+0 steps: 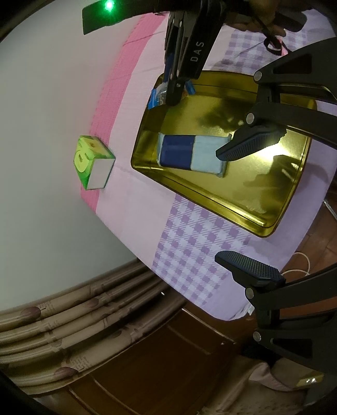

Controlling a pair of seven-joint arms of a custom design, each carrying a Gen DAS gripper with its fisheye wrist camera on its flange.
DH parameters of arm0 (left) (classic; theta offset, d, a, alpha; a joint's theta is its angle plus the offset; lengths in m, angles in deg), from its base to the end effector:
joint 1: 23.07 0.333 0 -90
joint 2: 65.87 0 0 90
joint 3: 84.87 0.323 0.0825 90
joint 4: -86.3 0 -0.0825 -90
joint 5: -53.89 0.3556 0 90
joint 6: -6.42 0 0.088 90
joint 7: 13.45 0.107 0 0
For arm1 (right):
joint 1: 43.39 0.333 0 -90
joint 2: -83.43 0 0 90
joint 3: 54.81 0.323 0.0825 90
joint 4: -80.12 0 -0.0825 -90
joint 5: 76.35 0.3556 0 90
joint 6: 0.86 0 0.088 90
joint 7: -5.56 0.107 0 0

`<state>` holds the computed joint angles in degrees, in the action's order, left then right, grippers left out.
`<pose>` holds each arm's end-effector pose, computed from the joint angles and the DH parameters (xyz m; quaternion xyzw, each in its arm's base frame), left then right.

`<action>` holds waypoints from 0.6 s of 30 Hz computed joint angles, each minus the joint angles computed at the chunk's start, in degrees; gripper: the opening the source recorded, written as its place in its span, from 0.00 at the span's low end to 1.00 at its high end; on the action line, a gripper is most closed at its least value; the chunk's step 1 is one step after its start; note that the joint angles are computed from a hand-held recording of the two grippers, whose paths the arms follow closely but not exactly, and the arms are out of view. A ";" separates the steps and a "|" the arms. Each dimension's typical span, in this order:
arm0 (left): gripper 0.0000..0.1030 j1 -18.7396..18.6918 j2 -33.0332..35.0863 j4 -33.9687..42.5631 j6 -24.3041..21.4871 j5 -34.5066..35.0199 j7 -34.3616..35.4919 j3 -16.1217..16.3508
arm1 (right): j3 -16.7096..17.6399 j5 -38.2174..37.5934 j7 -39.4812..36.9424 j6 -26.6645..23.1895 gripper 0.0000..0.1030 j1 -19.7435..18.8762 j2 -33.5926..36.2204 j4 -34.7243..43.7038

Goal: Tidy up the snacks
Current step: 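Lower the blue-ended candy into the tin beside the wafer and release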

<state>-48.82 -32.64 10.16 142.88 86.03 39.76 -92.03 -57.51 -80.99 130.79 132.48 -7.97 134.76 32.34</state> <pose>0.6334 -0.3750 0.4661 -0.5981 0.7405 -0.1903 0.2402 0.6642 0.4473 0.4571 -0.6824 0.6671 -0.1066 0.2792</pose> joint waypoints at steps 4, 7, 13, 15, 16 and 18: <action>0.70 0.08 0.41 0.62 -0.69 -0.54 0.52 -0.17 | -0.07 0.12 0.26 -0.81 0.24 -0.13 0.74 0.99; 0.70 0.04 0.57 0.92 -1.02 -0.73 0.67 -0.14 | -0.01 0.41 0.45 -1.65 0.24 -0.37 1.85 2.76; 0.70 -0.02 0.63 1.04 -1.35 -0.89 1.12 -0.17 | -0.25 0.59 0.05 -6.56 0.24 -0.42 6.98 12.20; 0.70 0.01 0.67 1.09 -1.35 -0.99 1.18 -0.18 | -0.48 0.54 -0.02 -7.76 0.24 -0.33 8.09 14.31; 0.70 0.00 0.70 1.14 -1.39 -1.02 1.20 -0.18 | -0.61 0.49 0.07 -8.02 0.24 -0.28 8.36 14.79; 0.70 0.01 0.71 1.13 -1.48 -1.10 1.26 -0.19 | -0.67 0.55 0.17 -8.65 0.24 -0.29 9.07 16.13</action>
